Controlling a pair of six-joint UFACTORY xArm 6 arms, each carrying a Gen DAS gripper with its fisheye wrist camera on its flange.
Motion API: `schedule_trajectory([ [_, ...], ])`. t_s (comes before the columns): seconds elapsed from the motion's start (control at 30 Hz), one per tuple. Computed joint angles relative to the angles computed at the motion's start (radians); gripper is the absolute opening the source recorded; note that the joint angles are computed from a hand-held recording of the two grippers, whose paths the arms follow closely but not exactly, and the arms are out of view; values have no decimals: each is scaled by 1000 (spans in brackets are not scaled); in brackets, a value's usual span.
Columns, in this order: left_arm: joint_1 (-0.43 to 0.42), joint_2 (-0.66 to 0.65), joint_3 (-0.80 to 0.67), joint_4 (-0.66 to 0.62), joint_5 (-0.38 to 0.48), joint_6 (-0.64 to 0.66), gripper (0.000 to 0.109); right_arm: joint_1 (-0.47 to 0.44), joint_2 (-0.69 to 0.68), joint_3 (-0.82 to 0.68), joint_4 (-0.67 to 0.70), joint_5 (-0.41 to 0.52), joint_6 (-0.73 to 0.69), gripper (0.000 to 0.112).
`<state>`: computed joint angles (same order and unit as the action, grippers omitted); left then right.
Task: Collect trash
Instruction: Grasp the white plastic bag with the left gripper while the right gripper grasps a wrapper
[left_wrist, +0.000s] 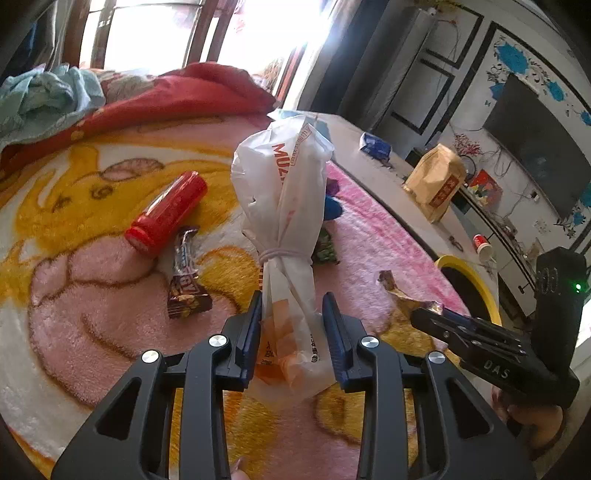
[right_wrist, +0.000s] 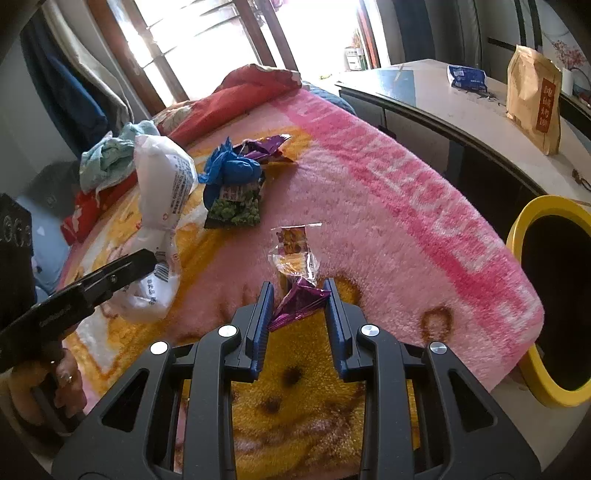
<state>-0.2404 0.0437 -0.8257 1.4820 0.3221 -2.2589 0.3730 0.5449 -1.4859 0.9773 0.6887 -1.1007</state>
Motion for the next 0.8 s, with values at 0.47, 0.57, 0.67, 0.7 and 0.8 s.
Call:
schedule_trajectory([
  [0.47, -38, 3, -60, 59, 18, -9, 30, -33, -29, -5, 54, 8, -38, 21],
  [0.57, -48, 17, -85, 64, 19, 2, 30, -41, -31, -13, 61, 8, -39, 21],
  [0.67, -52, 35, -113, 70, 12, 14, 30, -52, -31, -19, 70, 6, -42, 21],
  [0.7, -54, 43, -125, 70, 9, 20, 30, -56, -31, -22, 73, 5, -41, 21],
  [0.8, -61, 62, -150, 69, 3, 36, 30, -64, -30, -29, 79, 0, -39, 21],
])
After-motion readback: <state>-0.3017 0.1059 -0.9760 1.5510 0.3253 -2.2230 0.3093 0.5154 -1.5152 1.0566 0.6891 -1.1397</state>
